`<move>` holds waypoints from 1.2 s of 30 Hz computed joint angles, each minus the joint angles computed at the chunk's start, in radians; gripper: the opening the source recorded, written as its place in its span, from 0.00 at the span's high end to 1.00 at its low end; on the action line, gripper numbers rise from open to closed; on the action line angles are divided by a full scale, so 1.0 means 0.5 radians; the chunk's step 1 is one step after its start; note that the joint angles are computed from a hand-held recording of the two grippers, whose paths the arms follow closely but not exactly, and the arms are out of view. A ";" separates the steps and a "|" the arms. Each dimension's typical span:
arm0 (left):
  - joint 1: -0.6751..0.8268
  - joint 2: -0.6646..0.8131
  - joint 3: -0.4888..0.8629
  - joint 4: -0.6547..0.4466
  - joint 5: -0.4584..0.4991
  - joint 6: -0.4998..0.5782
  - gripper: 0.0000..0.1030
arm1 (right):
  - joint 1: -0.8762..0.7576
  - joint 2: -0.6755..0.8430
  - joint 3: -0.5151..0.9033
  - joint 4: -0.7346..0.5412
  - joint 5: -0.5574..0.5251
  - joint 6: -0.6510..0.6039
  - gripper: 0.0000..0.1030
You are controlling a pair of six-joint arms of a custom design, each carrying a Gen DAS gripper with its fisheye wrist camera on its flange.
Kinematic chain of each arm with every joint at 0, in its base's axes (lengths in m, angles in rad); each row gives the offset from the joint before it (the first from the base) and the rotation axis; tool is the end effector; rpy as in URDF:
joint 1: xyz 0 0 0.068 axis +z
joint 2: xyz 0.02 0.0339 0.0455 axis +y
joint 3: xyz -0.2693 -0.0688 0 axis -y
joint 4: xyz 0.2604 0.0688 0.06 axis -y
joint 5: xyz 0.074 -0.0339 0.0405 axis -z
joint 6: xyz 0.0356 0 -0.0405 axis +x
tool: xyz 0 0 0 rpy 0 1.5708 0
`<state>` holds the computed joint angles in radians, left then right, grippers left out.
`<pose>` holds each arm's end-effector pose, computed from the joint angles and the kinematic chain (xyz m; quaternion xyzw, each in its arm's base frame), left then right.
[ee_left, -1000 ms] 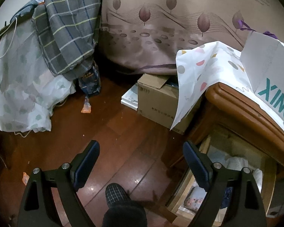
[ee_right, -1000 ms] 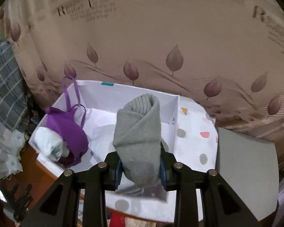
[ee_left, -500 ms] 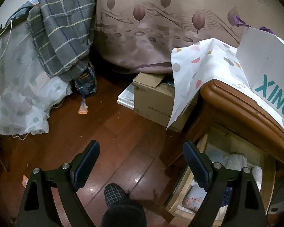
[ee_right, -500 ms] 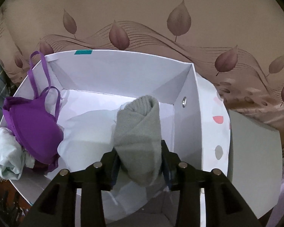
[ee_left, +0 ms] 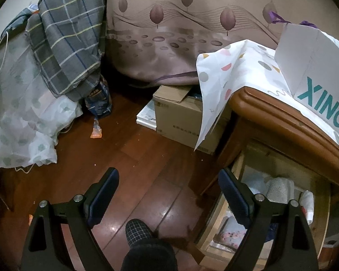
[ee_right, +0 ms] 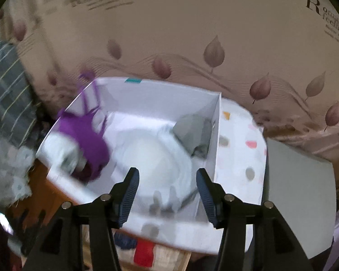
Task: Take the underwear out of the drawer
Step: 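Move the right tool back down into the drawer, then grasp the red sock with the right tool and lift it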
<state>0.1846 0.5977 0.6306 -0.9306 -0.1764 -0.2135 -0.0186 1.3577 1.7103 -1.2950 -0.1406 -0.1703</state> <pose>0.1204 0.0288 0.2483 -0.2144 0.9159 0.0784 0.3301 0.2510 0.0003 0.4346 -0.0935 0.9443 0.0374 0.3132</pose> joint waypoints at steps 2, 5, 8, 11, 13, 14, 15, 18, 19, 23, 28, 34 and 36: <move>-0.006 0.004 0.001 -0.003 0.000 0.004 0.15 | -0.021 -0.133 -0.135 -0.032 -0.028 -0.070 0.48; 0.015 -0.012 -0.001 -0.014 0.030 0.013 0.15 | -0.062 -0.381 -0.438 -0.074 -0.074 -0.151 0.48; 0.026 -0.011 -0.002 -0.016 0.034 0.015 0.15 | -0.101 -0.638 -0.808 -0.076 -0.115 -0.195 0.48; 0.078 -0.005 -0.001 -0.024 0.081 0.028 0.15 | -0.106 -0.815 -1.179 -0.039 -0.135 -0.213 0.48; 0.094 -0.008 0.000 -0.024 0.087 0.027 0.15 | -0.048 -0.869 -1.404 0.019 -0.096 -0.170 0.48; 0.105 -0.010 0.000 -0.023 0.097 0.031 0.15 | -0.005 -0.889 -1.528 0.062 -0.072 -0.134 0.48; 0.106 -0.010 -0.001 -0.023 0.094 0.029 0.15 | 0.024 -0.892 -1.619 0.102 -0.060 -0.124 0.48; 0.129 -0.015 -0.001 -0.029 0.118 0.050 0.15 | 0.232 -0.867 -1.923 0.317 0.070 -0.013 0.48; 0.136 -0.017 -0.001 -0.028 0.122 0.059 0.15 | 0.275 -0.844 -1.989 0.374 0.094 0.007 0.48; 0.144 -0.027 -0.004 -0.032 0.135 0.079 0.15 | 0.400 -0.705 -2.186 0.622 0.153 0.084 0.48; 0.172 -0.016 -0.003 -0.030 0.162 0.089 0.15 | 0.523 -0.371 -2.246 0.887 0.199 0.277 0.48; 0.188 0.013 -0.001 -0.021 0.194 0.075 0.15 | 0.676 -0.056 -2.230 1.080 0.334 0.328 0.48; 0.217 0.013 -0.004 -0.016 0.221 0.082 0.15 | 0.684 0.077 -2.186 1.110 0.344 0.302 0.48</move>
<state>0.2931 0.6040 0.6288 -0.9385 -0.0658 -0.1725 0.3236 1.3961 0.6174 -0.7398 0.0313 -0.0195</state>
